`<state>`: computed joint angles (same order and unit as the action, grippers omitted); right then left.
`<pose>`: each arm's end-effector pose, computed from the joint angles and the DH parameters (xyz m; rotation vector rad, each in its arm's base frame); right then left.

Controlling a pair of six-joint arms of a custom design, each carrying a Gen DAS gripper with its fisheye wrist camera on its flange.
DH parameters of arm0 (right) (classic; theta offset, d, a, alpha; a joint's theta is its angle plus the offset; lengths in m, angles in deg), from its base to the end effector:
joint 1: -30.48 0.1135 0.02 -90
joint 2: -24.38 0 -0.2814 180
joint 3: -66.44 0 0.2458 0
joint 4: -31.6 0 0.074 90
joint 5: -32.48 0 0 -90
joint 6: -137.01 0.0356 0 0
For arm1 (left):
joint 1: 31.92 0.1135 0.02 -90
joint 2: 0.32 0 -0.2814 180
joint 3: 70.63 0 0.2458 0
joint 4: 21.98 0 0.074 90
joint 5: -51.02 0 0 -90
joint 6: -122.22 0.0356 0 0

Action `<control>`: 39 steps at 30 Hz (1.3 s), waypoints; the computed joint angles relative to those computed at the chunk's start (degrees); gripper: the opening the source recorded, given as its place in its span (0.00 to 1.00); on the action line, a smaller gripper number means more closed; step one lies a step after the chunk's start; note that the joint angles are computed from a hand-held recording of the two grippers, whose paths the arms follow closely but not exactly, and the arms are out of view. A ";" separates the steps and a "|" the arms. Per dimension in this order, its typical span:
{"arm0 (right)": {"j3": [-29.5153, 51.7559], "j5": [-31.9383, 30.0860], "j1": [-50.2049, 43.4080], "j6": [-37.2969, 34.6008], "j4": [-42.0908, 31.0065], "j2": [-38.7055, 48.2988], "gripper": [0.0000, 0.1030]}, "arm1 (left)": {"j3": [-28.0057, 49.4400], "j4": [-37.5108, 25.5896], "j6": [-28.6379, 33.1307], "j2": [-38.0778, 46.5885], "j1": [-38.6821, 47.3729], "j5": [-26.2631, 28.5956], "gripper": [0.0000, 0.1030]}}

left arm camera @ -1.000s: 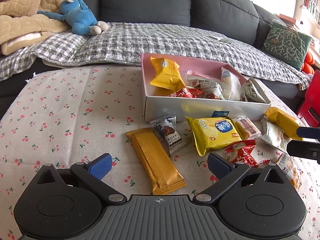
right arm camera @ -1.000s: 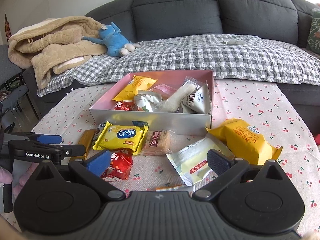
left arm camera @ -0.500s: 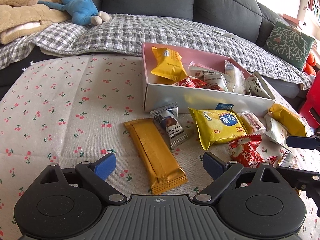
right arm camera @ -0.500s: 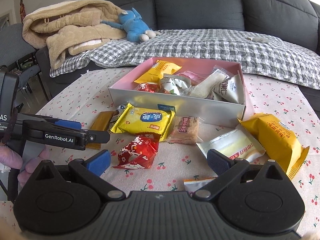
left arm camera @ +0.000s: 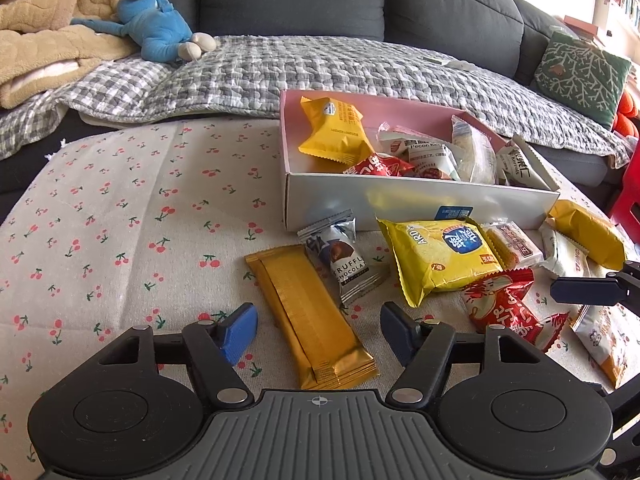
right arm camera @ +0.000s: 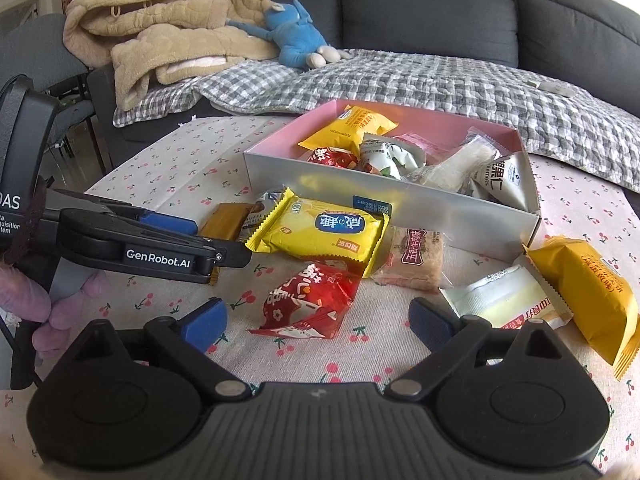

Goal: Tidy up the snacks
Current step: 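Grasp the orange snack bar with the left gripper while the right grasps a red candy packet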

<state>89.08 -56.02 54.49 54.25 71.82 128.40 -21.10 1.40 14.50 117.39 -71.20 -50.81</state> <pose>0.1899 0.0836 0.0714 -0.3221 2.2792 0.2525 0.2519 -0.1966 0.0577 0.3390 2.3210 -0.2521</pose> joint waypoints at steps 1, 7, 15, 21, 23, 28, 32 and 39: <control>0.36 0.21 0.14 -0.11 -0.19 0.36 0.91 | 0.24 -0.34 0.08 0.04 -0.16 -0.38 0.62; 1.97 1.56 1.23 -0.40 -1.33 2.11 0.79 | 1.35 -2.54 0.73 -0.07 -0.89 -2.46 0.50; 2.41 2.46 1.36 -0.99 -1.49 2.25 0.70 | 2.18 -4.59 0.75 -0.34 -1.08 -3.66 0.39; 2.60 2.44 1.17 -0.88 -1.61 2.19 0.59 | 2.67 -5.85 0.09 -0.59 -1.16 -4.03 0.34; 2.56 2.22 1.11 -0.94 -1.72 2.00 0.54 | 2.65 -6.05 -0.16 -0.73 -1.12 -3.98 0.33; 2.69 1.70 0.95 -1.08 -2.42 1.26 0.37 | 2.74 -6.78 -0.88 -1.12 -0.82 -3.60 0.30; 3.49 0.33 0.21 -0.48 -4.77 0.10 0.36 | 2.65 -7.25 -0.98 -1.55 -0.48 -2.74 0.29; 9.09 -1.61 -2.05 4.18 -20.79 -6.41 0.36 | 0.82 -11.31 -5.76 -5.67 -0.89 -2.06 0.29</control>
<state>98.17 -57.63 52.44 58.44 51.02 121.98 -20.28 -9.92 8.74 111.72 -72.09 -52.86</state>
